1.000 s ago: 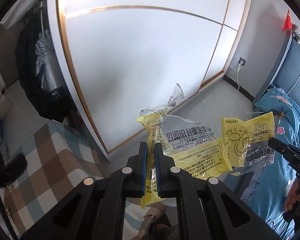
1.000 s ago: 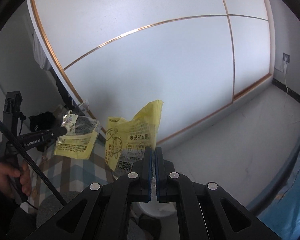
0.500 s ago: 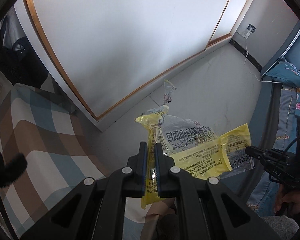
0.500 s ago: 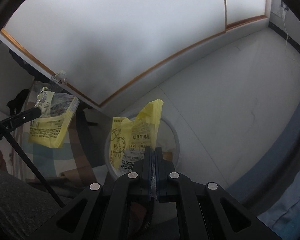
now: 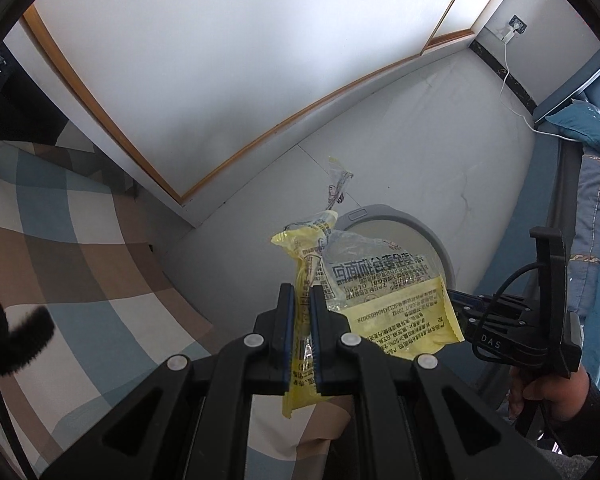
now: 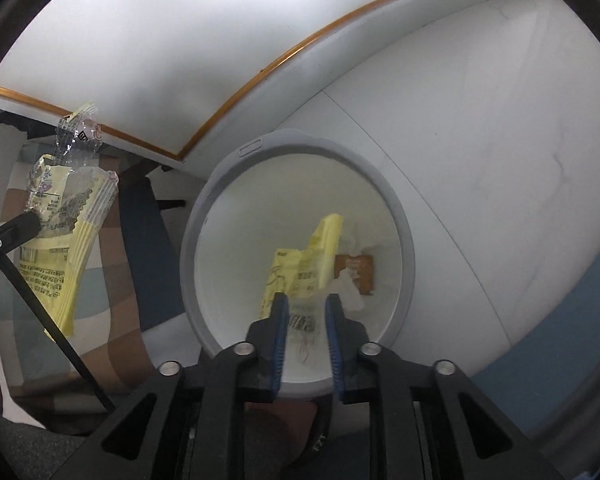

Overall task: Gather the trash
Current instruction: 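Open the right tool and left tool to drop the bags into the bin, then move both tools back toward the table of remaining trash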

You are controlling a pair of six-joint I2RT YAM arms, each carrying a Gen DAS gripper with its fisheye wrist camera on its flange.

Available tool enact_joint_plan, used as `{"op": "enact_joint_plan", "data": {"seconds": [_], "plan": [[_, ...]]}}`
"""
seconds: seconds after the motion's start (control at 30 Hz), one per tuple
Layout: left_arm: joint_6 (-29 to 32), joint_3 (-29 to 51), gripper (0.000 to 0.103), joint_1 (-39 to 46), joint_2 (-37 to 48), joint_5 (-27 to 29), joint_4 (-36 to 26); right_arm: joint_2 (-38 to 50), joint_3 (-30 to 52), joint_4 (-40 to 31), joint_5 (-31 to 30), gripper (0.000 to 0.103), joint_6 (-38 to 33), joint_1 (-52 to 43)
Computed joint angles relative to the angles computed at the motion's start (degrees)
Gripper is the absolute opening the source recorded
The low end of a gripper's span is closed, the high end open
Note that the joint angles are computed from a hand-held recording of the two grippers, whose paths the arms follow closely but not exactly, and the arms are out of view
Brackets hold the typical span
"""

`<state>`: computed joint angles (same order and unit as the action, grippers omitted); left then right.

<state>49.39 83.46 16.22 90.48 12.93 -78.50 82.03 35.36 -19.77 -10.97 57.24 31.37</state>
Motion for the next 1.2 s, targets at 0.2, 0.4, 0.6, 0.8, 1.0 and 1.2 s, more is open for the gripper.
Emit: {"op": "enact_joint_plan", "data": {"seconds": [0.2,0.4,0.6,0.8,1.0,1.2], "plan": [[-0.71,-2.96,0.007,-3.60,-0.52,-3.65,1.37,-4.03,-4.74,2.19,-0.13,0.044,2.76,-1.22],[-3.41,-3.18,0.008,-8.20,1.09,-5.73,-1.22,-16.81,-7.56,-7.49,6.10,0.046,4.10,-0.72],[-2.60,-4.06,0.029,-12.85,3.18,-7.46,-2.98,-24.49,-9.71,-12.67,9.05,0.049,6.81,-0.87],[-3.27,-4.04,0.069,-14.43,5.00,-7.61,-3.87,-20.04,-10.17,-7.61,10.12,0.062,10.08,-0.09],[-6.49,-0.57,0.087,-11.72,9.69,-6.50,-7.00,-17.68,-9.14,-4.19,9.20,0.080,9.36,0.88],[-8.04,-0.43,0.091,-10.21,7.85,-4.52,-6.21,-16.90,-8.70,-2.48,8.64,0.088,9.22,1.59]]}}
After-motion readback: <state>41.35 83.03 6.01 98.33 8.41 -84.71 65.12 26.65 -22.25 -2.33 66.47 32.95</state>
